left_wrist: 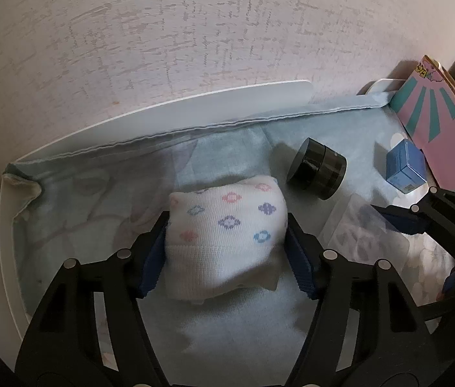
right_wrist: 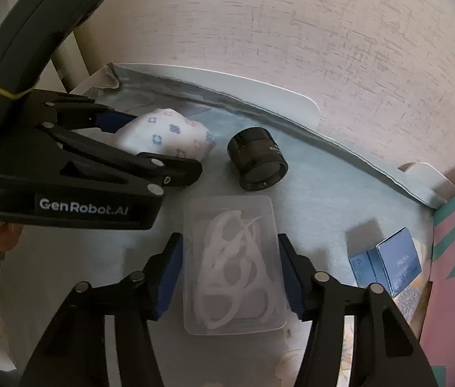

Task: Organize objects
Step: 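Grasp the white patterned sock with the left tool while the right tool grasps the clear flosser case, then carry the sock and flosser case over the cardboard box with both tools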

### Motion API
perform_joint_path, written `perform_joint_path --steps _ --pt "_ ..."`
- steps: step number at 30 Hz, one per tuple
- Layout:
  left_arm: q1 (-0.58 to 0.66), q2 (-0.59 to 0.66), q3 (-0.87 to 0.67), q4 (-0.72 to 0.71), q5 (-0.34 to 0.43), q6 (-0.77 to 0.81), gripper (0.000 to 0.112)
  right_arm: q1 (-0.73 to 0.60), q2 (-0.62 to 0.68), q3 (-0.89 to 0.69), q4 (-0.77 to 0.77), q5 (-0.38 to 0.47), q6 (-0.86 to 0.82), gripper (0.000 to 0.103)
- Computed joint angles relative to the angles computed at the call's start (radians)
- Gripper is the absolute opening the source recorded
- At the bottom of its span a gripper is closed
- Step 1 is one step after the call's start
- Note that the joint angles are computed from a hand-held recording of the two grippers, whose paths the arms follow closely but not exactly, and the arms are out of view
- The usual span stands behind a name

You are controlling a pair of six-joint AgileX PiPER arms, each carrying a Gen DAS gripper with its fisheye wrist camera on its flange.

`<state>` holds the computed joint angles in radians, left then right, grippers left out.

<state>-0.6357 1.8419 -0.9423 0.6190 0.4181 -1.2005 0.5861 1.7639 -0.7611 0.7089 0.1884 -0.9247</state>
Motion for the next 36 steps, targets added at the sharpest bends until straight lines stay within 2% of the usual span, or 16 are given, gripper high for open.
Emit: perform_joint_path --steps 8,14,19,24,26,29,32,34,36 --pt "-0.011 -0.074 0.029 -0.029 0.035 0.019 0.062 -0.006 -0.04 -0.002 -0.054 0.042 0.057 0.05" --pt "-0.032 -0.172 0.028 -0.067 0.111 0.024 0.062 -0.019 -0.111 0.004 -0.127 0.095 0.151 0.05" --pt "-0.066 -0.314 0.044 -0.088 0.217 0.038 0.062 -0.039 -0.217 -0.005 -0.224 0.19 0.27 0.05" --pt "-0.117 -0.339 -0.037 -0.086 0.323 0.039 0.062 -0.058 -0.33 -0.025 -0.3 0.288 0.354 0.05" --pt "-0.13 -0.353 -0.072 -0.084 0.363 0.051 0.062 -0.092 -0.371 -0.041 -0.296 0.341 0.341 0.05" --pt "-0.142 -0.376 -0.106 -0.084 0.404 0.075 0.062 -0.076 -0.439 -0.033 -0.343 0.37 0.414 0.05" --pt "-0.161 -0.362 -0.17 -0.081 0.443 0.101 0.062 -0.137 -0.485 -0.056 -0.313 0.432 0.369 0.05" --pt "-0.171 -0.349 -0.212 -0.084 0.46 0.124 0.062 -0.19 -0.449 -0.071 -0.262 0.42 0.296 0.05" --pt "-0.181 -0.322 -0.262 -0.088 0.472 0.148 0.062 -0.233 -0.472 -0.083 -0.253 0.453 0.283 0.05"
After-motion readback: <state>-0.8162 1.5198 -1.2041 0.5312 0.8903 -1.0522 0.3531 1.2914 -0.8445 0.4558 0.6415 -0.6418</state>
